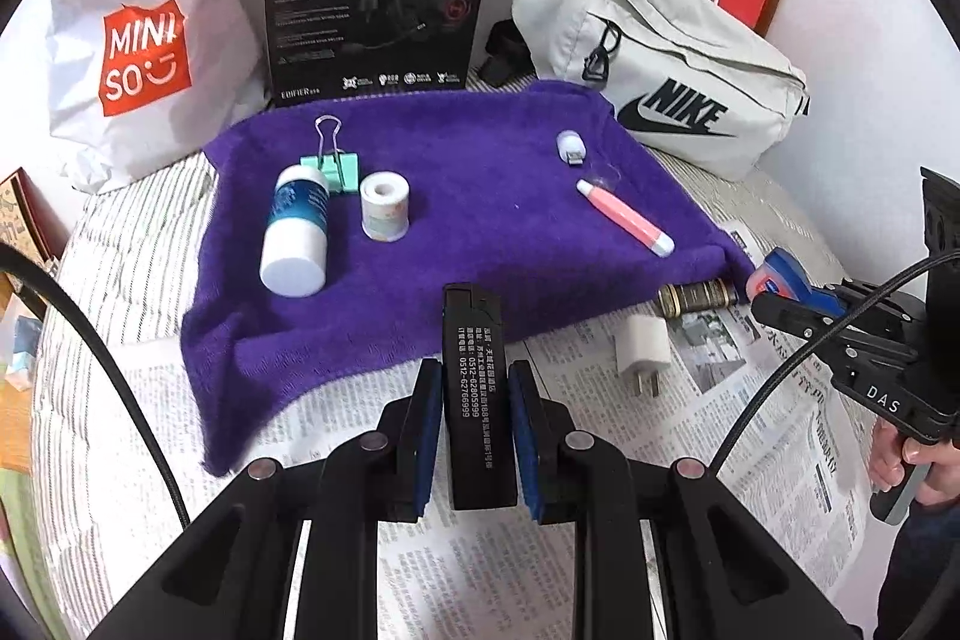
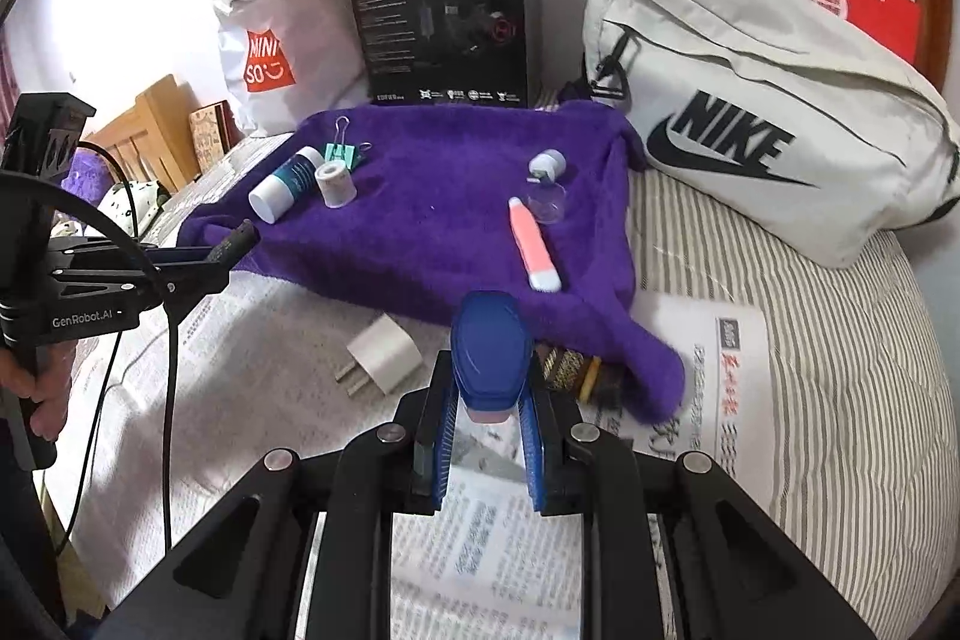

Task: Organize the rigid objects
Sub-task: 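Carry the black case with left gripper while right carries the blue-capped bottle onto the towel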

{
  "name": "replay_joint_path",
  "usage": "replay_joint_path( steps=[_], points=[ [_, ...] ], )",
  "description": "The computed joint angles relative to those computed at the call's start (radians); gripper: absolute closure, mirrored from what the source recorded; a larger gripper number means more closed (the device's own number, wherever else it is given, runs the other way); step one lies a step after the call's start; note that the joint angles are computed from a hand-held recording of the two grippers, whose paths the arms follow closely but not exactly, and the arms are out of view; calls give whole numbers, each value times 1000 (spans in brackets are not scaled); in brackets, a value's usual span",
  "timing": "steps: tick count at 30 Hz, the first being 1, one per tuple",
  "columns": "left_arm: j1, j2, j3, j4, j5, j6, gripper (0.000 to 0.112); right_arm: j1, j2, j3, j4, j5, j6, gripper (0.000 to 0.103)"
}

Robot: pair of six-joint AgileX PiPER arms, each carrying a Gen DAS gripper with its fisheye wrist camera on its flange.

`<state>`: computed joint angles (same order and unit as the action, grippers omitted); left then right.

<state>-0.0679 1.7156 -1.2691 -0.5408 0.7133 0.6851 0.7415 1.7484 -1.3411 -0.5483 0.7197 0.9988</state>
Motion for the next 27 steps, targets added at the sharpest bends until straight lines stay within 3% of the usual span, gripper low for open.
replay_joint_path(
  steps=[10,27],
  points=[
    [6,69,-133,11,57,-17,91,-45,70,-128,36,16,-101,83],
    [-35,351,-518,81,210,-129,91,-138,245,-365,176,37,-315,83]
  ],
)
